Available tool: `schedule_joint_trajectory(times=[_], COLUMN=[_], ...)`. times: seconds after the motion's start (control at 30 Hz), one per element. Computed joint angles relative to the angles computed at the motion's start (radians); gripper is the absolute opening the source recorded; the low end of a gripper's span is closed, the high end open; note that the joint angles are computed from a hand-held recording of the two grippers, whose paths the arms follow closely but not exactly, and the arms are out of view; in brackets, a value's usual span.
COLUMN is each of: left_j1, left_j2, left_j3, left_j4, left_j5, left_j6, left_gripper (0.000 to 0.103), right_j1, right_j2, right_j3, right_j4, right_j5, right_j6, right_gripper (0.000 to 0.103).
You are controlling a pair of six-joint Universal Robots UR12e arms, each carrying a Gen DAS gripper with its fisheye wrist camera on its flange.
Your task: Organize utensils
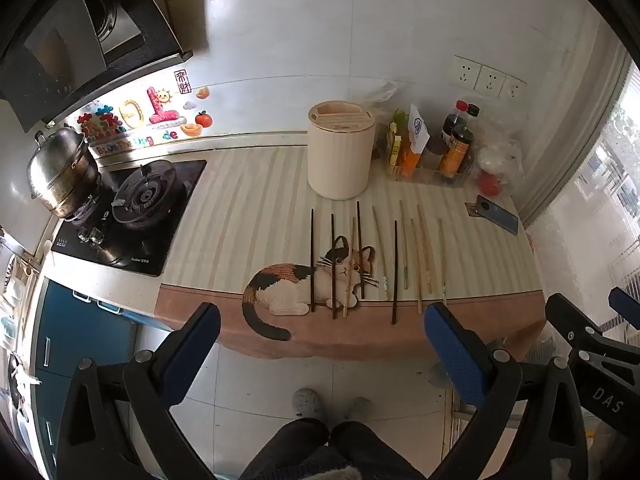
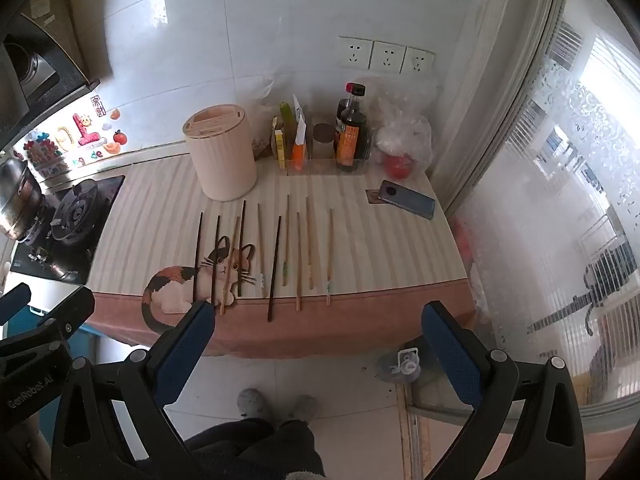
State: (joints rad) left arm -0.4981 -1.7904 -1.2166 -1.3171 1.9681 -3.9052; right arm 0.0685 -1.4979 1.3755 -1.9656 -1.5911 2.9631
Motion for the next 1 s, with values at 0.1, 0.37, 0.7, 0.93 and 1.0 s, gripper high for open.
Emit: schedule_joint_trajectory(times=[0.1,0.37,0.7,0.93,1.0], left_j1=[0.0,0.001,0.004,-0.001,0.0], left_j2=[0.0,0.0,0.003,0.004,0.006], left_j3=[-0.002,-0.001,-0.003,0.001,0.0], left_j4=[0.002,0.0,0.005,0.003,0.003], left_j5=[0.002,0.0,0.009,0.029,0.028], left_j6=[-0.002,0.0,0.007,0.012,0.013], left_gripper=[0.103,0.103,0.103,0.103,0.103], right_j1=[0.002,-0.009,0.005,0.005,0.005], right_j2=[0.001,0.006,0.003,0.004,0.002], right_j3=[-0.002,-0.008,-0.003,-0.009,-0.006], right_j4=[0.001,-0.002,-0.018,-0.017,-0.023], right_j5=[-0.01,0.001,-0.011,-0.009,-0.01], right_j6=[-0.003,-0.011,-0.011,-0.011,-0.013], right_gripper=[0.103,0.103,0.103,0.103,0.103])
